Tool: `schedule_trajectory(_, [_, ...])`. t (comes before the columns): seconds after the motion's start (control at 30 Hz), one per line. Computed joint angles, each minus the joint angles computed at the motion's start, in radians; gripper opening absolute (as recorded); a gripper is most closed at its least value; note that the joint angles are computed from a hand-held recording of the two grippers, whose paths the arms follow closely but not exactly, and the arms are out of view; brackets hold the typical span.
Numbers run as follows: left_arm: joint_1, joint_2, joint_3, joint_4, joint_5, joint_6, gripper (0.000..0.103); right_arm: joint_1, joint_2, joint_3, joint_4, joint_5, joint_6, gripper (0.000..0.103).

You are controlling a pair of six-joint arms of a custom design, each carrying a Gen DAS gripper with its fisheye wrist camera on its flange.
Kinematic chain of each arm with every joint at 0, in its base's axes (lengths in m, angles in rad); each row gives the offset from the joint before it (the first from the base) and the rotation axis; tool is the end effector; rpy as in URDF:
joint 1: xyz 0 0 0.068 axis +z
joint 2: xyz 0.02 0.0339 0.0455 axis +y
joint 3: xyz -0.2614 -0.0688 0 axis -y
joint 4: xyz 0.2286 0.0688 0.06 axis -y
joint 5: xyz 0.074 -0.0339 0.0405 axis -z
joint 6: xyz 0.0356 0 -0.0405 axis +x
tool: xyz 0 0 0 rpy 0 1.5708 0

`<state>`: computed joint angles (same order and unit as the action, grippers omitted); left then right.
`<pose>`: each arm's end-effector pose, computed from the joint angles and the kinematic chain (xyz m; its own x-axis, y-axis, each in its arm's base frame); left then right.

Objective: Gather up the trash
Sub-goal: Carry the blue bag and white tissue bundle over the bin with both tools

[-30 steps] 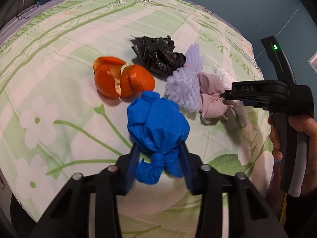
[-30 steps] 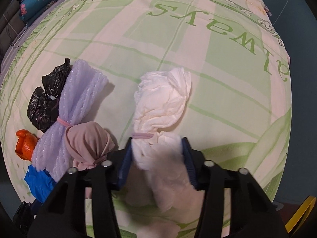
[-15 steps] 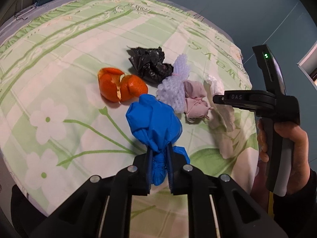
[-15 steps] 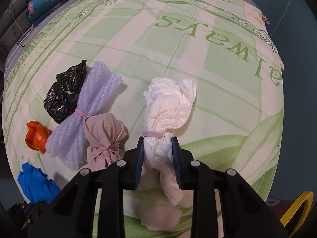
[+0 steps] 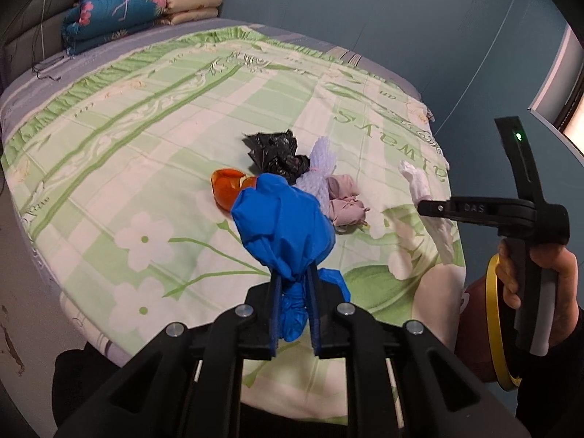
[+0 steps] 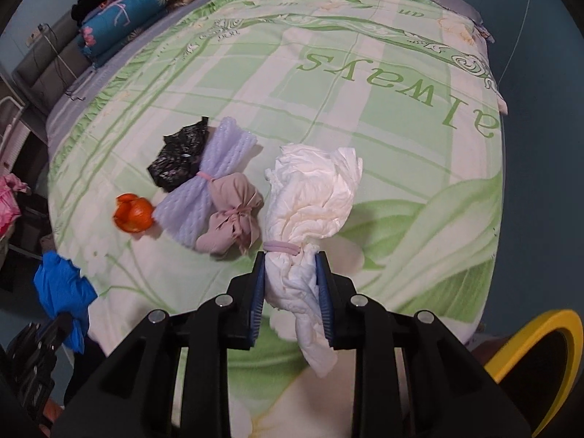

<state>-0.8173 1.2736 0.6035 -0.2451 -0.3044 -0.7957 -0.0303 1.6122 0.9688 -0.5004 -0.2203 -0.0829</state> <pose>0.1622 -0.1573 0.1829 -0.7873 -0.1569 -0.5963 0.0120 0.9630 -0.2692 0.2948 -0.0012 0.1866 -0.9016 -0.0535 -0.4292 -0.1360 0.9770 0.1639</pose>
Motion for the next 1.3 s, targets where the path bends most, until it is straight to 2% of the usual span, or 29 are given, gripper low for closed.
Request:
schedule_trajectory(0.13, [-0.102, -0.045, 0.051, -0.086, -0.088, -0.037, 0.012, -0.084, -0.14, -0.06, -0.063, -0.077, -0.063, 0.025])
schedule_trajectory(0.3, [-0.204, -0.067, 0.106, -0.133, -0.159, -0.06, 0.012, -0.232, -0.278, -0.085, -0.188, -0.21, -0.155, 0.025])
schedule_trajectory(0.57, [-0.35, -0.049, 0.187, -0.134, -0.257, -0.129, 0.012, -0.526, -0.418, -0.062, -0.404, -0.424, -0.36, 0.025])
schedule_trajectory(0.7, [-0.413, 0.006, 0.239, -0.131, -0.291, -0.135, 0.012, -0.657, -0.442, -0.05, -0.471, -0.481, -0.47, 0.025])
schedule_trajectory(1.03, [-0.487, 0.209, 0.472, -0.188, -0.309, -0.093, 0.012, -1.02, -0.29, 0.108, -0.733, -0.658, -0.83, 0.025])
schedule_trajectory(1.17, [-0.497, 0.288, 0.585, -0.213, -0.296, -0.048, 0.012, -1.112, -0.228, 0.17, -0.802, -0.691, -0.922, 0.026])
schedule_trajectory(1.3, [-0.495, 0.377, 0.692, -0.224, -0.25, -0.009, 0.012, -1.183, -0.187, 0.206, -0.82, -0.702, -0.964, 0.026])
